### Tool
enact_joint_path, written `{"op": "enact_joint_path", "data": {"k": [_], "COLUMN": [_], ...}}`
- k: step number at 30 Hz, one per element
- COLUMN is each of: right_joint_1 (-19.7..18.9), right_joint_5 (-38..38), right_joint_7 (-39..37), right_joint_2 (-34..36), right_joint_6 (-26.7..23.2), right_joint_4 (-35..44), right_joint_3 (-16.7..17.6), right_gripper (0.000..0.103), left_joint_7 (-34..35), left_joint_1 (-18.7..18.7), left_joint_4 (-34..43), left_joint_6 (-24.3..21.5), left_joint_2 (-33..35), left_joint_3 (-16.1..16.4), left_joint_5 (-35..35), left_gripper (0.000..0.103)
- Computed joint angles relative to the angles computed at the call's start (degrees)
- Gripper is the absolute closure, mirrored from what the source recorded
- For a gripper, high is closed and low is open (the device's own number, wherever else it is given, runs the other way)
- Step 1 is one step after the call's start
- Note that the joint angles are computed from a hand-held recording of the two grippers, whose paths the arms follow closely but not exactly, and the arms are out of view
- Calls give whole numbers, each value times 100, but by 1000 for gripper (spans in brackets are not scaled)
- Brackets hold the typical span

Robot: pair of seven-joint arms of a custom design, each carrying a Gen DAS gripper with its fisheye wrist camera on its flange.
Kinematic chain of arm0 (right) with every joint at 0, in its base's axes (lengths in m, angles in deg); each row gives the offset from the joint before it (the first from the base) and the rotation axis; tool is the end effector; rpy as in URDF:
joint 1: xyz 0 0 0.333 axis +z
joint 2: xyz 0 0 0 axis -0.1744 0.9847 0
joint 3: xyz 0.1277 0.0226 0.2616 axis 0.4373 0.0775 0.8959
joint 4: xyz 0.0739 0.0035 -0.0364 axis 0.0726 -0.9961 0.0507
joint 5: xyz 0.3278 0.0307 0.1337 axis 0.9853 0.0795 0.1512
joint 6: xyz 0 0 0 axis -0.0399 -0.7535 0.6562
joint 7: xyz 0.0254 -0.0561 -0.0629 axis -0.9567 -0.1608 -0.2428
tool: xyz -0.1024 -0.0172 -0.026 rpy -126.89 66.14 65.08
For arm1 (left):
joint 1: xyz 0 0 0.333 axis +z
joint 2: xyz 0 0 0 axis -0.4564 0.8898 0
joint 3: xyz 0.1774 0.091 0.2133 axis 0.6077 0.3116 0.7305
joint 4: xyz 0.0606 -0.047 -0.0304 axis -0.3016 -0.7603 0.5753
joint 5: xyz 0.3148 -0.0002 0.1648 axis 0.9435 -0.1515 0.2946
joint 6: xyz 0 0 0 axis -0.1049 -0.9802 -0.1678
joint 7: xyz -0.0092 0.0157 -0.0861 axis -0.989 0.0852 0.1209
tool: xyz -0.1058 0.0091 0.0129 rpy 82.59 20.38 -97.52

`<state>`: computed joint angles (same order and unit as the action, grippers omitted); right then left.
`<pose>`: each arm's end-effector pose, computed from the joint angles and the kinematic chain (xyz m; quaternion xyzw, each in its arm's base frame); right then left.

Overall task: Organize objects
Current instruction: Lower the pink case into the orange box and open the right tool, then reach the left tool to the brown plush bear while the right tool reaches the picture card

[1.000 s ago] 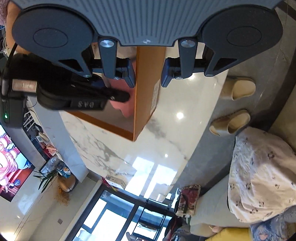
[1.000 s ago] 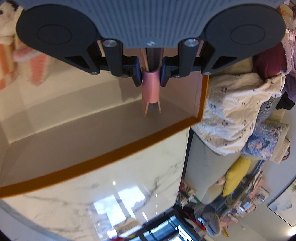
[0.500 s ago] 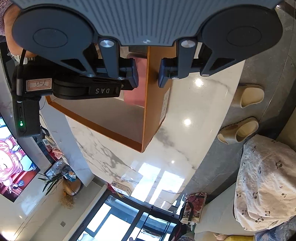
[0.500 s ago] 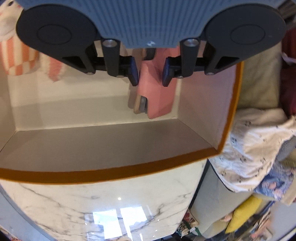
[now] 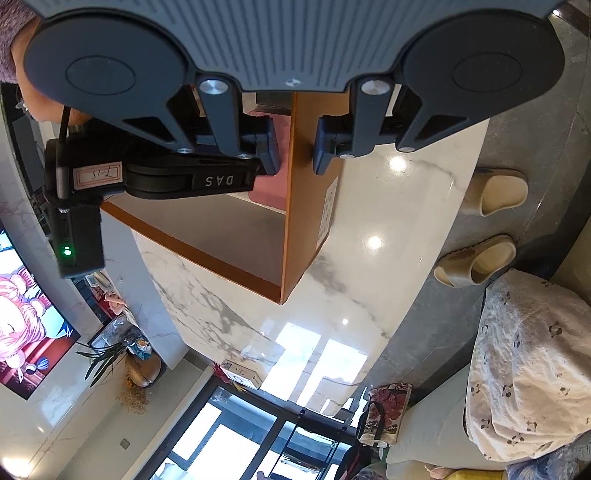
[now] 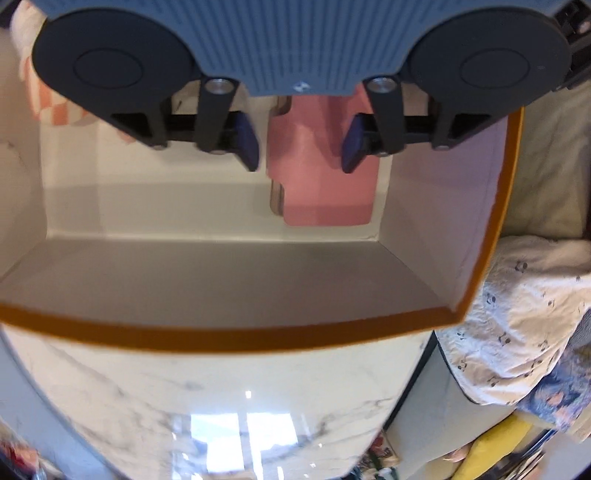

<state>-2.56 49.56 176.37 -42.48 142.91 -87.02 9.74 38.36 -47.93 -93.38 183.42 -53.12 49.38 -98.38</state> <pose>0.4432 0.0797 0.4379 -0.5468 0.8090 -0.0468 0.2107 0.4386 -0.2041 0.4475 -0.5761 0.7309 -0.3658 0.0030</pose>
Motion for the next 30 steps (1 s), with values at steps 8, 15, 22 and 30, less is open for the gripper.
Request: {"op": "enact_joint_path", "data": {"k": [8,15,22,30], "right_joint_1": [147,-48,-118,172], "right_joint_5": [347,-73,-288,40], "right_joint_7": [-442,-360,-156,202], "right_joint_2": [157,-749,-2781,-4635], "right_joint_6": [-22,348,398,-201], "right_joint_4": [118,-457,-1565,-2343], "right_joint_3": [-87,189,492,660], "right_gripper": [72,71,58,54], "left_joint_7": [-312,-1244,-1219,-1666], "left_joint_1": [9,82,-554,-176], "left_joint_4": [-8,-243,-671,-1344], "left_joint_6": [12,221,-5,-266], "left_joint_2": [-26,-338,-1247,-2471], "left_joint_3": [-36,-91,567,39], "left_joint_5": [403,1107,975,2841], "left_gripper": [81,78,78,68]}}
